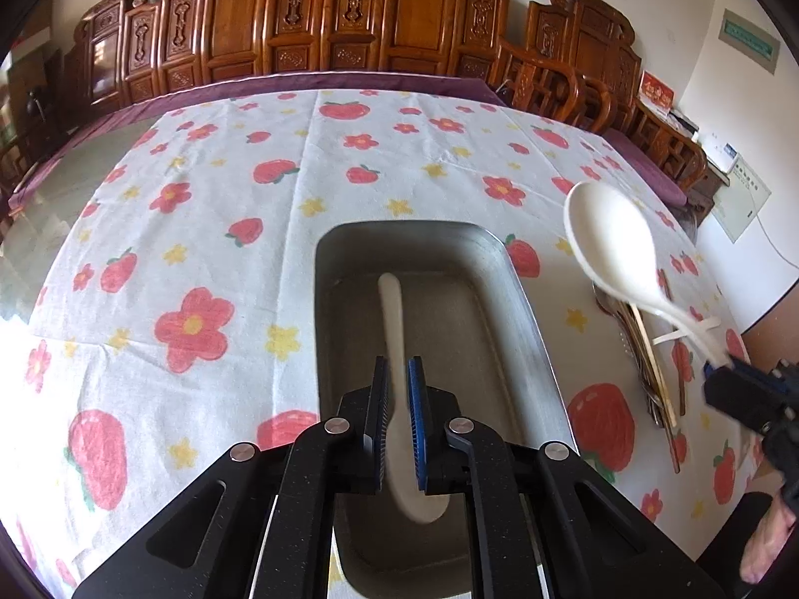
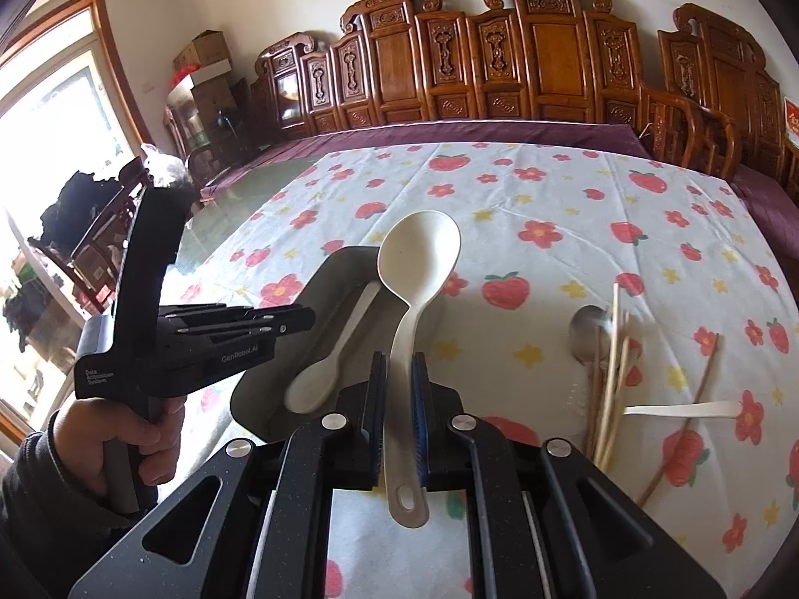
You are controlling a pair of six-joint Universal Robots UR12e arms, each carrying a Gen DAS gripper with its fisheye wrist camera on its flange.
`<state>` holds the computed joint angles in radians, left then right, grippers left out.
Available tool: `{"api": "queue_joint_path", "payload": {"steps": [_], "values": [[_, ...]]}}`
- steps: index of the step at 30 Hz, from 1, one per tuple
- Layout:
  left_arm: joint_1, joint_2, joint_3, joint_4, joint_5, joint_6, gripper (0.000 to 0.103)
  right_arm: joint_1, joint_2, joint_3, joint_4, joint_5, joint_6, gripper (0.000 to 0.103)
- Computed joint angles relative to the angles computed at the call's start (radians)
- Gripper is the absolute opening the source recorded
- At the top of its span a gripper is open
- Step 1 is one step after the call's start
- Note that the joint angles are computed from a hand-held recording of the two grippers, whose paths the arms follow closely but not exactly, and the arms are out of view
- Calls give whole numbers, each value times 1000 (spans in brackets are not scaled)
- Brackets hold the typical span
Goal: Organize utensils
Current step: 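Lower both white spoons into the grey tray and open both tools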
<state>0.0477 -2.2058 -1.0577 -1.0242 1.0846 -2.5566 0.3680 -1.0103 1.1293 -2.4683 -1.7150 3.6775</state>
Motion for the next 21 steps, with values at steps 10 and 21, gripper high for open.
{"api": "queue_joint_path", "payload": {"steps": [10,21], "values": [[33,24,-23,101,-27,-10,7,19,100,-148,89,43,18,12],[58,17,0,123,-63,-49,7,18,201,-286,210,54,36,12]]}}
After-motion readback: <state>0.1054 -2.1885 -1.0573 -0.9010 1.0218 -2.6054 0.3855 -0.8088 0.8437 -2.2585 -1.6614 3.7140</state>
